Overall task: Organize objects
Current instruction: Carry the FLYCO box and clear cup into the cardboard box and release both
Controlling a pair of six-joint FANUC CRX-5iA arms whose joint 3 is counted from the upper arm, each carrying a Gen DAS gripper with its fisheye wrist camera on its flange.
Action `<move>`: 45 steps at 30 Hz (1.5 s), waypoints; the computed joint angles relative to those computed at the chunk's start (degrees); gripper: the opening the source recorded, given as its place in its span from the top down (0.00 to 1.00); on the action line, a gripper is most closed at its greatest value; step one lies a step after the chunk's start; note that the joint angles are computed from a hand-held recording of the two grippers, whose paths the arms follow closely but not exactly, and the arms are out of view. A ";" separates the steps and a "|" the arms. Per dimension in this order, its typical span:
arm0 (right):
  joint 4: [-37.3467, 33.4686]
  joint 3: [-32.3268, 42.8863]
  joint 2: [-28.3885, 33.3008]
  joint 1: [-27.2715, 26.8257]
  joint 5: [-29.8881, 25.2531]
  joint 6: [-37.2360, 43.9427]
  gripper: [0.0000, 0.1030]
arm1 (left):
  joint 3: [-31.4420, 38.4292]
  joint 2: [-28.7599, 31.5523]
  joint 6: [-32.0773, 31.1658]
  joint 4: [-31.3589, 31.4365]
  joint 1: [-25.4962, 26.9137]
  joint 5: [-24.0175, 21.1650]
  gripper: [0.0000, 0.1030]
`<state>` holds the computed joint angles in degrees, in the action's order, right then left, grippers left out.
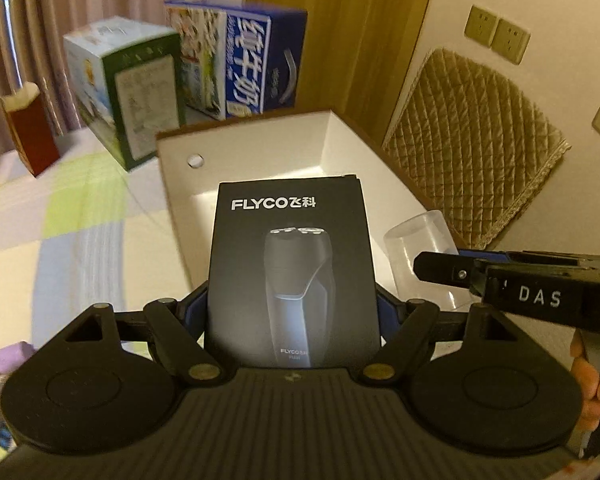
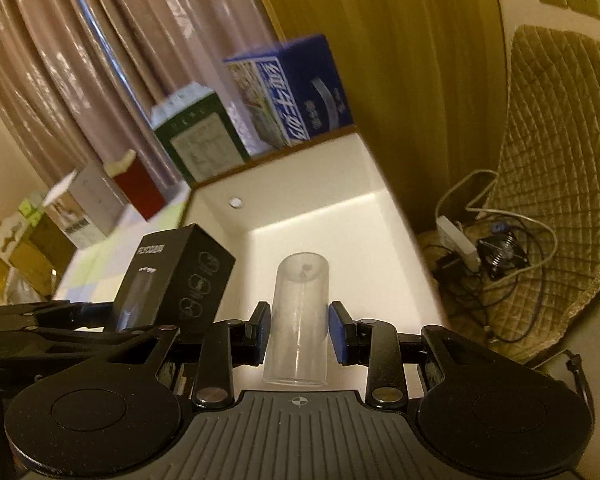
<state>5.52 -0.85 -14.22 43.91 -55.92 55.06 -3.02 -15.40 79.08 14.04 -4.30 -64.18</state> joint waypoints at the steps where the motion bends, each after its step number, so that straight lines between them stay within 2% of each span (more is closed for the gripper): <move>1: -0.35 0.28 0.46 -0.39 -0.54 0.96 0.72 | 0.74 1.00 0.85 -0.67 -0.64 -0.29 0.26; 8: -1.18 0.88 2.69 -1.48 -3.45 5.16 0.72 | 3.80 6.76 5.21 -6.59 -4.19 -2.85 0.26; 14: -1.65 1.85 4.24 -2.13 -5.03 7.20 0.72 | 4.17 8.33 5.05 -9.48 -5.76 -3.31 0.26; 23: -0.72 3.07 5.99 -2.27 -6.73 8.89 0.72 | 4.83 9.21 3.75 -9.71 -5.73 -2.98 0.25; 26: -0.58 2.86 6.02 -2.24 -6.22 9.12 0.71 | 5.09 9.32 3.52 -9.34 -5.30 -3.17 0.20; 30: 0.34 2.25 5.46 -2.05 -5.34 8.45 0.47 | 4.72 8.47 3.47 -8.99 -4.68 -2.87 0.18; 32: 0.41 2.11 5.03 -2.15 -5.04 8.18 0.43 | 4.22 7.77 2.93 -8.49 -4.14 -2.41 0.18; 35: -0.37 2.25 4.32 -2.41 -5.00 8.12 0.31 | 3.40 6.33 2.89 -7.54 -3.13 -1.91 0.13; 40: -1.23 1.71 2.60 -2.45 -4.41 7.67 0.09 | 1.82 3.42 1.25 -4.83 -1.14 -1.39 0.12; 42: -1.01 1.47 2.06 -2.00 -4.24 7.98 0.05 | 2.48 2.58 2.86 -6.57 -1.36 -2.01 0.06; 45: -0.71 0.98 1.29 -1.02 -4.10 8.01 0.02 | 1.86 0.68 3.26 -6.34 -0.36 -2.26 0.05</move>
